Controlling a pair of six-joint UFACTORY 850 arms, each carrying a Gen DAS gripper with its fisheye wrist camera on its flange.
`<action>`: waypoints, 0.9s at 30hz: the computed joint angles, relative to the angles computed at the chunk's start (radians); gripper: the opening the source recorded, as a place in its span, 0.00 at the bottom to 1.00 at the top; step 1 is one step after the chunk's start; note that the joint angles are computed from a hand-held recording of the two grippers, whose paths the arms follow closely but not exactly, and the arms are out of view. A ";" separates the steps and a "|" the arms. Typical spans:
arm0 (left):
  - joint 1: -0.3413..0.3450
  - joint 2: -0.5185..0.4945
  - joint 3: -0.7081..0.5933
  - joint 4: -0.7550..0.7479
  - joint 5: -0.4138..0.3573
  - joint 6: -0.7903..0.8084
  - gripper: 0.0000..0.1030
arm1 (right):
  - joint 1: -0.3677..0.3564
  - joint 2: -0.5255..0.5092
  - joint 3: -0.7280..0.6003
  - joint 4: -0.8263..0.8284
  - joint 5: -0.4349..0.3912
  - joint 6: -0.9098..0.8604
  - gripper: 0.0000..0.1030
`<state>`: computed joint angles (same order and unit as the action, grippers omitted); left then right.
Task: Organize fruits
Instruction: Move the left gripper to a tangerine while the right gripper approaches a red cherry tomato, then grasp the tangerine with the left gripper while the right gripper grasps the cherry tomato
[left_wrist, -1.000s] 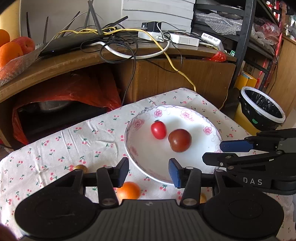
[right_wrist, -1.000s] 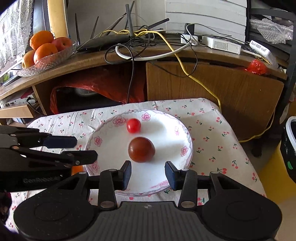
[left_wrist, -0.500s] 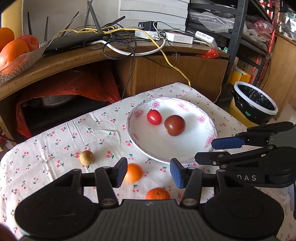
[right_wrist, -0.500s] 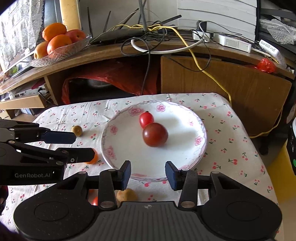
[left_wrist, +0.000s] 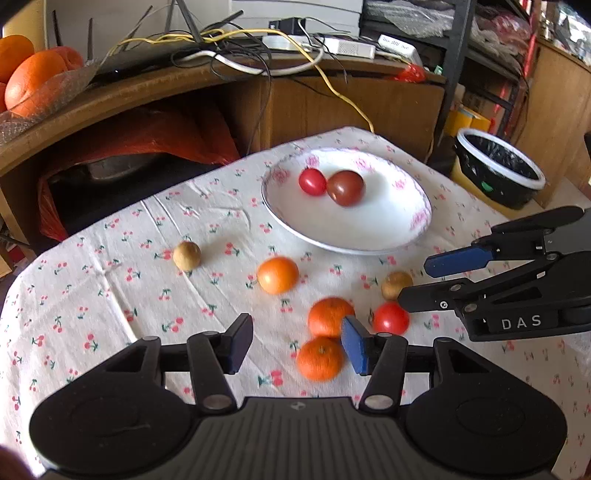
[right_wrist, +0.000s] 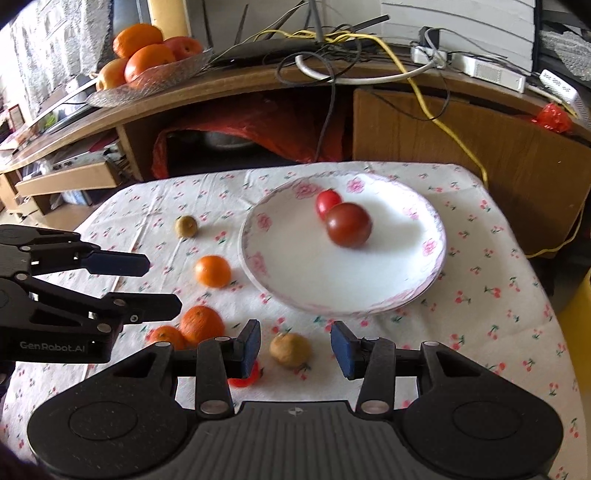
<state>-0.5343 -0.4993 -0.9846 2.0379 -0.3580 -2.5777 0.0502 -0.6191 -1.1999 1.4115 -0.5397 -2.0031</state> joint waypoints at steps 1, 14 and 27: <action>-0.001 -0.001 0.002 0.001 0.003 0.003 0.58 | 0.000 0.003 0.005 -0.010 -0.005 0.003 0.38; -0.018 -0.031 -0.013 -0.067 0.036 0.147 0.58 | 0.007 0.002 0.027 -0.114 -0.030 0.026 0.40; -0.016 -0.060 -0.041 -0.098 0.042 0.195 0.58 | 0.032 -0.027 0.004 -0.181 -0.025 0.070 0.33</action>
<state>-0.5503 -0.5591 -1.0255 1.9395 -0.3163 -2.3822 0.0825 -0.6465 -1.1954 1.2308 -0.5651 -1.9330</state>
